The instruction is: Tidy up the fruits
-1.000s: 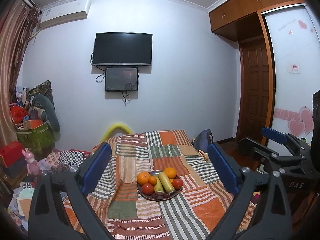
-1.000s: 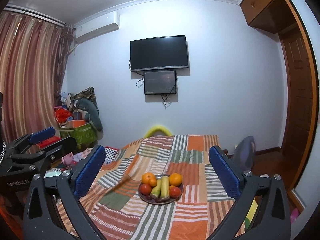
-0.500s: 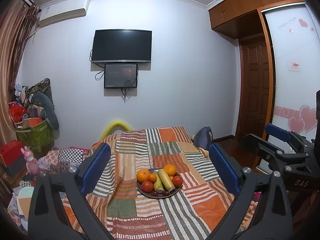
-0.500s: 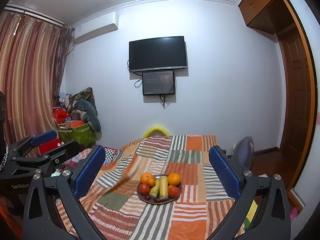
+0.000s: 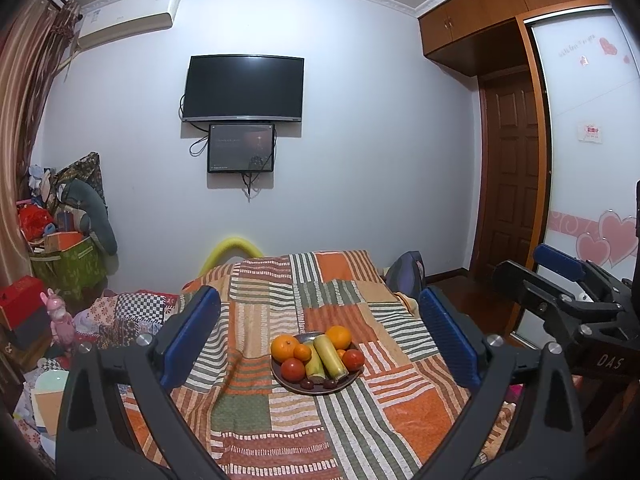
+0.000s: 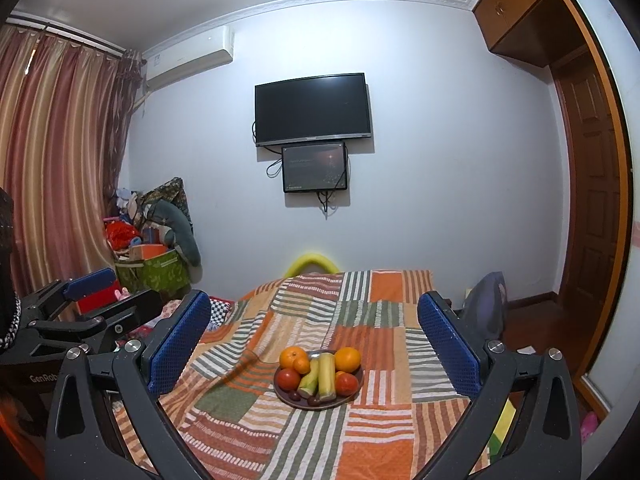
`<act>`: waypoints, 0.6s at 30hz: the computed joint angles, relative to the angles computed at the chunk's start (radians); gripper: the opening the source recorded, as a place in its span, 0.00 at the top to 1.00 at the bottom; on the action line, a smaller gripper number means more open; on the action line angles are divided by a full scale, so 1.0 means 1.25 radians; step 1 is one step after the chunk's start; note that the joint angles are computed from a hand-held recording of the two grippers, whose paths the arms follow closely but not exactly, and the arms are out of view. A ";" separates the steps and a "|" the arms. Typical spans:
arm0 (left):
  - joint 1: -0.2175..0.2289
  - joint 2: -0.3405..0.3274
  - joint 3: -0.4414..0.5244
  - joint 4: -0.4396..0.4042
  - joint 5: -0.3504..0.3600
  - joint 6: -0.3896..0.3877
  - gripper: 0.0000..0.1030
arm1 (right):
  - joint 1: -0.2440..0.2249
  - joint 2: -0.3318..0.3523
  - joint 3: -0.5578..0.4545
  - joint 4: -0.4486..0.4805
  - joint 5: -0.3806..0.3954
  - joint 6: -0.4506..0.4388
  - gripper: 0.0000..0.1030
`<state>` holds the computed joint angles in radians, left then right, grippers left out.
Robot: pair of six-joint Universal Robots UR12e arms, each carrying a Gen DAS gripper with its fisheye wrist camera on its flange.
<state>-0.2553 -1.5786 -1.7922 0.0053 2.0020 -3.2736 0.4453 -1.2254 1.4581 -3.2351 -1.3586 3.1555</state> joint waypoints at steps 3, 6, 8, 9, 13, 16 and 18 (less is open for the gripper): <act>-0.002 -0.001 0.000 0.002 0.001 0.001 0.02 | 0.000 0.000 0.000 0.000 -0.002 0.000 0.00; -0.001 -0.001 0.000 0.002 0.000 0.004 0.02 | 0.000 -0.002 0.000 0.000 -0.002 0.001 0.00; -0.001 -0.001 -0.001 0.001 -0.002 0.002 0.02 | 0.000 -0.001 -0.001 0.000 -0.003 0.001 0.00; -0.001 -0.001 0.000 0.001 -0.003 0.001 0.02 | 0.000 -0.002 -0.001 0.001 -0.002 0.001 0.00; 0.000 -0.001 0.000 0.000 -0.005 0.004 0.02 | 0.000 -0.001 -0.001 0.001 -0.002 0.002 0.00; 0.000 -0.001 0.000 0.000 -0.008 0.002 0.02 | 0.000 -0.002 -0.001 0.002 -0.002 0.001 0.00; 0.001 0.000 0.000 0.000 -0.011 0.001 0.02 | 0.000 -0.002 -0.001 0.002 -0.001 0.002 0.00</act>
<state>-0.2539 -1.5791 -1.7927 0.0051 1.9887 -3.2723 0.4448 -1.2276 1.4563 -3.2324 -1.3597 3.1584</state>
